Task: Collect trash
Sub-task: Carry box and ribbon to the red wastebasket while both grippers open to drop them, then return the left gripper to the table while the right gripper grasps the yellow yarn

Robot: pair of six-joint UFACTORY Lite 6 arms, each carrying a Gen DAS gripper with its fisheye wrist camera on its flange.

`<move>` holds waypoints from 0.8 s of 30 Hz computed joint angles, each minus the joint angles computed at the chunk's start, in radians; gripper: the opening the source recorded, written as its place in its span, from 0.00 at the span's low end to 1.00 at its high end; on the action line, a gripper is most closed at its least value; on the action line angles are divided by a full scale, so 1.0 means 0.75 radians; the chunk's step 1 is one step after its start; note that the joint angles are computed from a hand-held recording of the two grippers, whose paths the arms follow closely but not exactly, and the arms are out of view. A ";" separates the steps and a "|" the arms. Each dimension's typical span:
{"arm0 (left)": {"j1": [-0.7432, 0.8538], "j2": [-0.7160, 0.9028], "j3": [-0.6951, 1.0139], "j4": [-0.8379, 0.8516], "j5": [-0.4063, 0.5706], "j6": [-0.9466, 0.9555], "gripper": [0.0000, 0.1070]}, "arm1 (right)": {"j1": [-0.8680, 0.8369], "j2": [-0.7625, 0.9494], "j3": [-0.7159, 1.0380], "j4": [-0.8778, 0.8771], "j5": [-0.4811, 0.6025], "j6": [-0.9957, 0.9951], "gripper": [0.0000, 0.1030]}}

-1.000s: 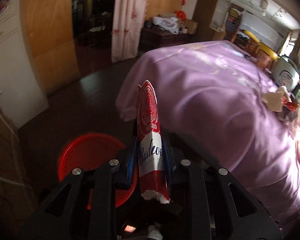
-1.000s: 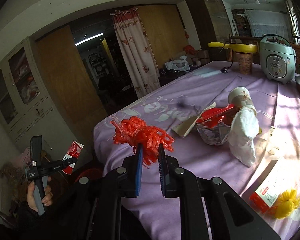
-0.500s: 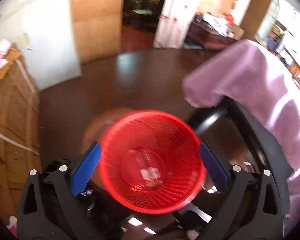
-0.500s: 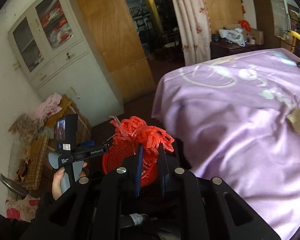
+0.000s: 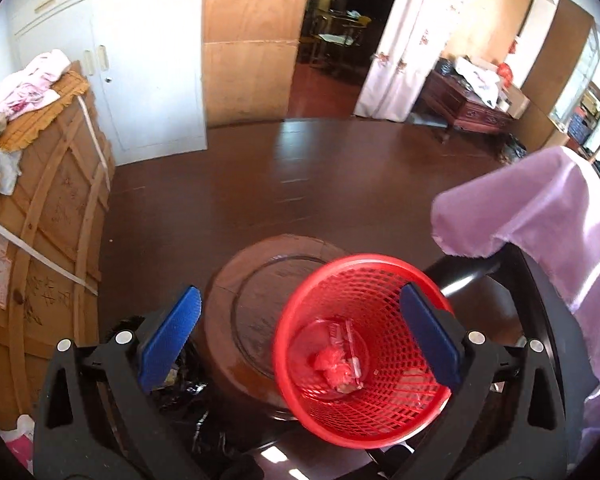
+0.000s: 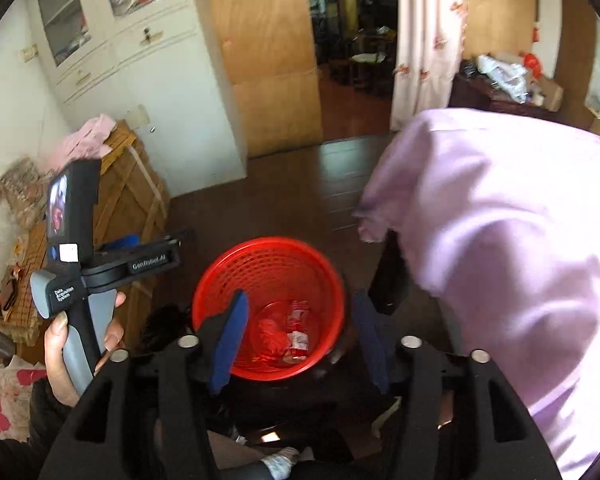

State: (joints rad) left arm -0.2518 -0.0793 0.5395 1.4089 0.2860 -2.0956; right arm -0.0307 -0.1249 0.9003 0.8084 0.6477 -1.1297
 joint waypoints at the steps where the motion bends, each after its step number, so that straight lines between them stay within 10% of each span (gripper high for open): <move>1: -0.015 0.002 0.004 -0.012 0.001 0.013 0.90 | -0.048 -0.043 -0.028 0.035 0.009 -0.038 0.68; 10: -0.331 0.028 0.158 -0.283 0.198 0.222 0.90 | -0.738 -0.227 -0.095 0.291 0.269 -0.424 0.79; 24: -0.796 0.378 0.683 -0.570 0.419 0.542 0.90 | -1.649 0.366 0.488 0.431 0.726 -0.634 0.81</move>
State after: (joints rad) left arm -0.8485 0.2044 1.0514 0.9813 0.6002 -1.6892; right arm -1.2673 0.1495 1.2666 1.1319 1.1919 -1.6051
